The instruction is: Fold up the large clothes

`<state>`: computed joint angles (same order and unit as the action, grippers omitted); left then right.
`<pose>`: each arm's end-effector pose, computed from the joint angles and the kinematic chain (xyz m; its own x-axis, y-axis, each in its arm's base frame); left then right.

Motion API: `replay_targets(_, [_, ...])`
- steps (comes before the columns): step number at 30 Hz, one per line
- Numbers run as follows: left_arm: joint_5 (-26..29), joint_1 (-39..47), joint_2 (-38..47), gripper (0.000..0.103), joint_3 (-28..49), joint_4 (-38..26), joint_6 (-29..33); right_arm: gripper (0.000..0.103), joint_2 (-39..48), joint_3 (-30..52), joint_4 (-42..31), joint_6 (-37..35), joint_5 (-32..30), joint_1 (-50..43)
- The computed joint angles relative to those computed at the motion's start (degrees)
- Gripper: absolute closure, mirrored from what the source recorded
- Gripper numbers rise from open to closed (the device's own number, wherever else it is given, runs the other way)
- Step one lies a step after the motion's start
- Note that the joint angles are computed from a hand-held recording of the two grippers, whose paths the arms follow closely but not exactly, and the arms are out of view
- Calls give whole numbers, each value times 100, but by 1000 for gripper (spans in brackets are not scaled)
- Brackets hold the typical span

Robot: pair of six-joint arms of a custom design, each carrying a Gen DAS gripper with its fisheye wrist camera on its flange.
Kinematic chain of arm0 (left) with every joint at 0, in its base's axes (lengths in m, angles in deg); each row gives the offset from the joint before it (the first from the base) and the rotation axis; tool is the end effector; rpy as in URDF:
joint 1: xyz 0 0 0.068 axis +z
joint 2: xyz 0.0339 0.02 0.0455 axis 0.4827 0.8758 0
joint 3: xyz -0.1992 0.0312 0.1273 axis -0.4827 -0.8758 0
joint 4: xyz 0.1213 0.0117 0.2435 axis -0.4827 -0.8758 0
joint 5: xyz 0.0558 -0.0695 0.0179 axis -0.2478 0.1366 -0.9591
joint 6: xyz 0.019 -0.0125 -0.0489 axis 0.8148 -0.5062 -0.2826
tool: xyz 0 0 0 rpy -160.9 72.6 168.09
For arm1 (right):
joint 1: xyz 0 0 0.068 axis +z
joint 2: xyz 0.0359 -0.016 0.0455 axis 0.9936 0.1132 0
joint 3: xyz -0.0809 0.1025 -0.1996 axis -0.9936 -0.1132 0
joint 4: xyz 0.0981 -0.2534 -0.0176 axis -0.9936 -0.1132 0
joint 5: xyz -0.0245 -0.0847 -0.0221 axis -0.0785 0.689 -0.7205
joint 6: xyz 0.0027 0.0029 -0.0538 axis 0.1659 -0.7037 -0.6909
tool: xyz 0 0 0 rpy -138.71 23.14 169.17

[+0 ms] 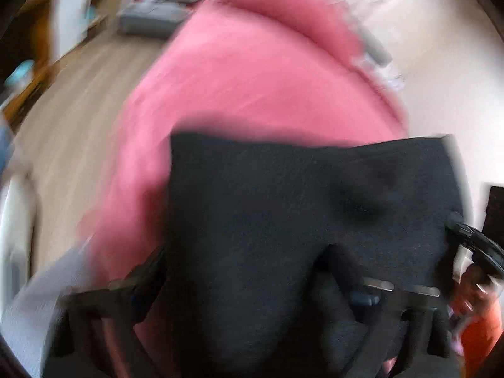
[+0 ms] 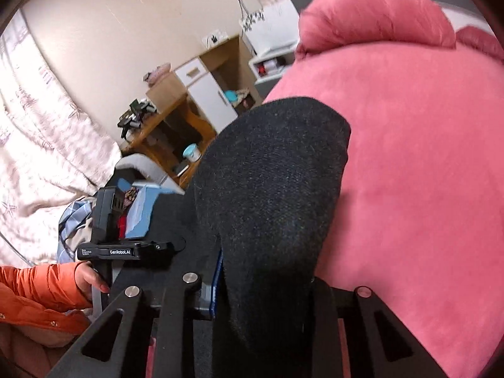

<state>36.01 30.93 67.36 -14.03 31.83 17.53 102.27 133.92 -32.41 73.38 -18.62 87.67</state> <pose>0.3623 -0.0094 0.1815 -0.8420 0.1385 -0.5214 0.4196 0.7756 -0.4716 0.1559 0.0255 0.3124 -0.7570 0.1300 -0.6403 -0.2014 0.8859 0.4179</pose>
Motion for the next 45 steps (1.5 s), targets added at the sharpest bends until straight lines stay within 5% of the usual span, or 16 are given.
replay_targets(2, [-728, -683, -432, 41, -57, 350, -129, 77, 91, 290, -286, -492, -302, -703])
replay_targets(5, [-811, -1399, -415, 40, 75, 792, -444, 77, 285, 661, -620, -1247, -801, -1963])
replay_targets(9, [-1045, -2321, 1002, 40, 1721, 618, -1047, 78, 788, 1153, -968, -2661, -1604, -4082])
replay_targets(12, [-1543, -3093, 2168, 37, 3449, 207, -1201, 78, 1169, 1182, -748, -3011, -2003, -5355])
replay_targets(14, [-2270, -3505, 2517, 21, 3922, 269, -1021, 77, 1510, 992, -324, -3101, -2087, -6141])
replay_targets(16, [-3075, -3880, 2698, 0, 4070, 443, -723, 73, 1782, 557, 315, -3270, -1391, -6438])
replay_targets(18, [-2919, -3879, 2751, 0, 4072, 440, -513, 67, 2650, 577, 139, -3591, -1197, -6661])
replay_targets(20, [-2743, -3781, 2416, 0, 3462, 727, -456, 35, 3057, 521, 49, -3593, -1701, -7341])
replay_targets(25, [-2155, -3354, 1097, 2, 1716, 1463, -1132, 37, 2805, 684, -417, -3765, -2108, -9043])
replay_targets(29, [-2010, -3498, -604, 0, -308, 2769, -1104, 45, 1955, 610, -1736, -5472, -2777, -9869])
replay_targets(32, [-2633, -4029, -789, 0, -534, 2418, -479, 46, 663, 106, -2245, -6329, -2750, -9615])
replay_targets(35, [-3374, -4325, -486, 1, -626, 2195, 5, 46, -311, -457, -2111, -5710, -2254, -8602])
replay_targets(36, [-3275, -4255, -519, 1, -782, 2245, 81, 46, -805, -737, -1819, -5069, -1717, -7910])
replay_targets(38, [-2704, -3885, -507, 0, -910, 1999, -5, 46, -1368, -1239, -1649, -4897, -808, -7172])
replay_targets(41, [-2201, -3532, -559, 0, -1012, 1705, -165, 46, -1860, -1682, -1850, -5520, -1327, -8074])
replay_targets(45, [-1960, -3293, -725, 0, -1034, 1516, -313, 46, -1288, -1391, -2691, -6917, -2039, -9866])
